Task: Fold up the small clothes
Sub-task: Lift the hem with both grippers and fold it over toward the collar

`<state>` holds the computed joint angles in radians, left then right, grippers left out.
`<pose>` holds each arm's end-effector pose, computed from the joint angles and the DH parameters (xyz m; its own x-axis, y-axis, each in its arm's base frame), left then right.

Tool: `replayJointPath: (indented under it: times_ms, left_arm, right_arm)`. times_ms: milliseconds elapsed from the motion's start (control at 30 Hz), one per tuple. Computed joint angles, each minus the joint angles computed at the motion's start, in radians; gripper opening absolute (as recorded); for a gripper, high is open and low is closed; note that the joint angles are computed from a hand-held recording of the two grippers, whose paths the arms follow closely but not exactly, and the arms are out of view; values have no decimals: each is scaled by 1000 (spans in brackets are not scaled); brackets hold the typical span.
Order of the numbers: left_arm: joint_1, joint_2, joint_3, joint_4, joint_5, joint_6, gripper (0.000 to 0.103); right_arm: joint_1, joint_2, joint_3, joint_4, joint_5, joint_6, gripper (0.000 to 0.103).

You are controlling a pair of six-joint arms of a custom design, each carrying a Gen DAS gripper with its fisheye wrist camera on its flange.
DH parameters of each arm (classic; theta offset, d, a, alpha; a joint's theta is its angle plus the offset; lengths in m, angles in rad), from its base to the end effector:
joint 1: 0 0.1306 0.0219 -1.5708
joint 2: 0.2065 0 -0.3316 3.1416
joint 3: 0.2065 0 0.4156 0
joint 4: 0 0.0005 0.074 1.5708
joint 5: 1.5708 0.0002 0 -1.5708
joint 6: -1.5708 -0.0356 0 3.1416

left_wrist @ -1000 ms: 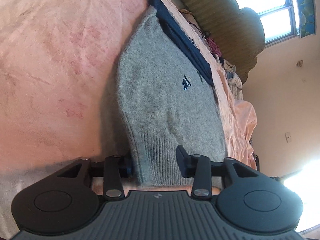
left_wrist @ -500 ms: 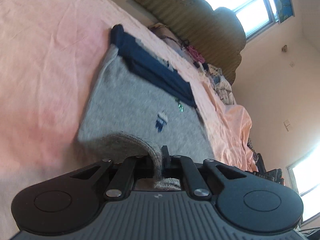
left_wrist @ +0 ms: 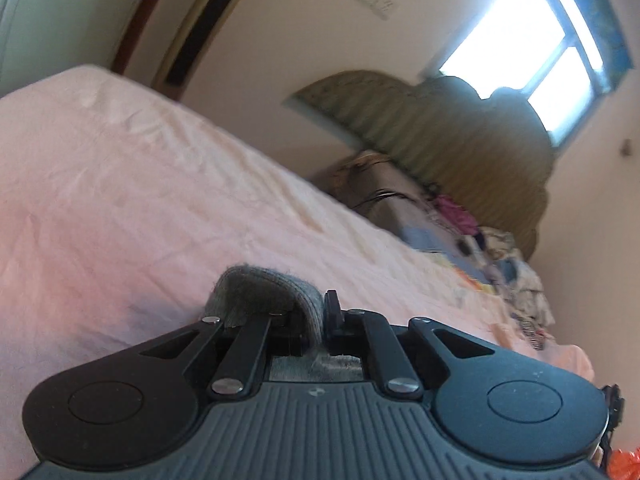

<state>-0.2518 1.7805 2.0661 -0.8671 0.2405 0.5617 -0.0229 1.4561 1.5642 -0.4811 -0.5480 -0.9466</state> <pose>0.6228 -0.1695 0.4912 -0.6818 -0.3587 -0.6376 0.0846 0.8270 -0.5558 0.5629 0.0052 0.4674 -0.5906 0.7063 -0.3902 0.0236 0.4985 0.8666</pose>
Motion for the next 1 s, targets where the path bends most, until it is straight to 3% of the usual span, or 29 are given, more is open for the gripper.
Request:
replayJointPath:
  times_ms: [67, 100, 133, 200, 267, 300, 367, 467, 567, 633, 667, 733, 833, 900, 933, 967, 1000]
  left_arm:
    - [0, 27, 17, -61, -33, 29, 9]
    - [4, -12, -50, -22, -12, 23, 9]
    - [8, -67, -142, 42, 1, 2, 11]
    - [11, -140, -231, 49, -2, -39, 27]
    - [18, -249, -362, 96, -28, -21, 73]
    - [15, -312, -434, 117, -73, -8, 79]
    - [7, -443, -587, 185, -95, 16, 81]
    - [0, -574, -751, 206, 6, 123, 81]
    - [-27, -627, -849, 234, 52, 238, 81]
    - [-57, -634, -884, 314, 9, 261, 81]
    - [-63, -614, -870, 326, 10, 265, 81]
    - [-69, -571, -844, 361, -6, 308, 80]
    - [-78, -521, -799, 363, -61, 323, 76]
    - [-79, -506, -777, 328, -80, 313, 51]
    - [-80, -490, -753, 278, -91, 295, 18]
    - [-80, -476, -738, 245, -97, 285, 8]
    - [-78, -475, -742, 251, -91, 282, 7]
  right_arm:
    - [14, 100, 92, -64, 69, -53, 32]
    - [29, 116, 109, -102, 120, -56, 54]
    - [42, 107, 90, -90, 139, -48, 67]
    - [54, 53, 11, -23, 134, -22, 71]
    - [60, -24, -69, -12, 128, 21, 71]
    - [62, -70, -108, -25, 125, 51, 71]
    - [72, -189, -212, -31, 133, 93, 71]
    - [82, -376, -361, -76, 143, 103, 76]
    - [105, -498, -464, -145, 159, 76, 79]
    - [134, -499, -466, -225, 177, 101, 79]
    - [152, -497, -470, -222, 204, 125, 79]
    - [173, -467, -452, -203, 245, 125, 80]
    - [167, -391, -424, -113, 245, 20, 77]
    - [174, -339, -390, -79, 281, -14, 76]
    - [175, -310, -370, -78, 278, -21, 71]
    - [179, -291, -357, -75, 282, -19, 64]
    - [179, -264, -337, -93, 275, -6, 38]
